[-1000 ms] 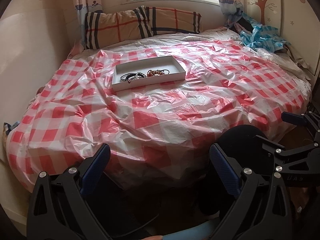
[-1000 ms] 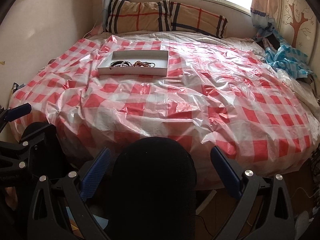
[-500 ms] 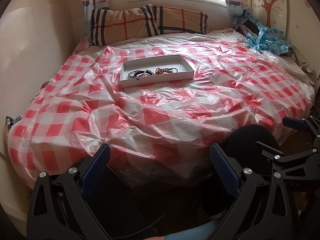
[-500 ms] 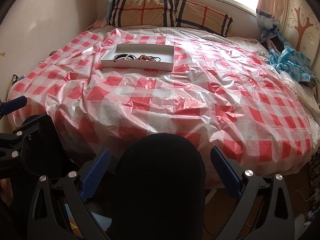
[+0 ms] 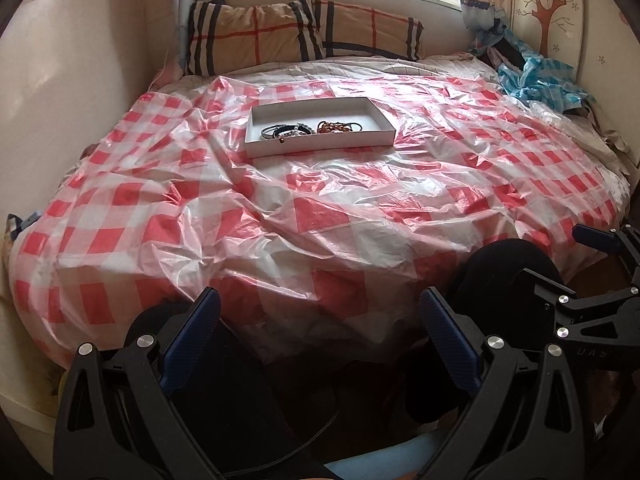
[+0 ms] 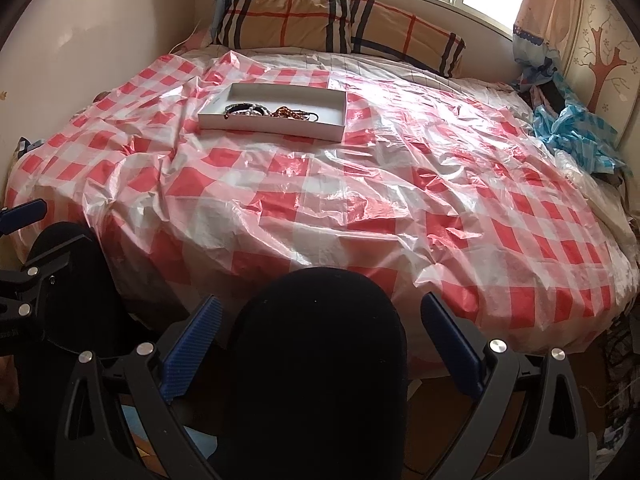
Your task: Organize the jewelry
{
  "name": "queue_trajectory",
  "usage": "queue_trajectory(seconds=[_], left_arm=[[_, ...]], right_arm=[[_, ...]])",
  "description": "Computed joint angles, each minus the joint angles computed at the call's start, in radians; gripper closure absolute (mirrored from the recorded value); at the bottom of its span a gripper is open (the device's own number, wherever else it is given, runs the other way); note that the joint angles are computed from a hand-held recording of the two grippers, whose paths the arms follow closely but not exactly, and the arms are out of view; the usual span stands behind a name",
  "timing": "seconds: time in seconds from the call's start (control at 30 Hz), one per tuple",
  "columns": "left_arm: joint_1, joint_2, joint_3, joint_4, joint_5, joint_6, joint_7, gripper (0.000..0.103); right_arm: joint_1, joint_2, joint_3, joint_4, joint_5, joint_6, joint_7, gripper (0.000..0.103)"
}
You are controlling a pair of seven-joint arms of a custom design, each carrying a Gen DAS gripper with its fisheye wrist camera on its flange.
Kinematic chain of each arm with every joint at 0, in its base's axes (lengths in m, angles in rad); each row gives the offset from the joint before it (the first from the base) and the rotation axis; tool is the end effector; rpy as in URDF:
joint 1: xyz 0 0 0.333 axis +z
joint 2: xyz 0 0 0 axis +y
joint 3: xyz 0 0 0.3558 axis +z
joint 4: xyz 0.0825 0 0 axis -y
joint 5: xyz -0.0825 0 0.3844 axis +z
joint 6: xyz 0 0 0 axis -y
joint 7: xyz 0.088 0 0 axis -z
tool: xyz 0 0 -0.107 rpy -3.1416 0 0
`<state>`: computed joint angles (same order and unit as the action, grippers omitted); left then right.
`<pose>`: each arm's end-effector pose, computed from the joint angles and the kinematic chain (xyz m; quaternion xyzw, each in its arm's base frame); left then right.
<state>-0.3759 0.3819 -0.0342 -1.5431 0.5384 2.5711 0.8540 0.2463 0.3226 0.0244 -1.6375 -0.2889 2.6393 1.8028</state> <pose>0.6699 -0.2955 0.5421 -0.6421 0.6729 -0.2550 0.2644 0.6860 0.1953 0.5459 -0.7379 0.5795 -0.2575 0.2311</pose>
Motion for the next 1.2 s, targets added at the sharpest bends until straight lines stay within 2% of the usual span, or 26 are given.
queue_trajectory(seconds=[1.2], left_arm=[[-0.003, -0.031, -0.020, -0.030, -0.017, -0.001, 0.015, 0.008]], right_arm=[[-0.017, -0.051, 0.001, -0.062, 0.009, 0.054, 0.016, 0.008]])
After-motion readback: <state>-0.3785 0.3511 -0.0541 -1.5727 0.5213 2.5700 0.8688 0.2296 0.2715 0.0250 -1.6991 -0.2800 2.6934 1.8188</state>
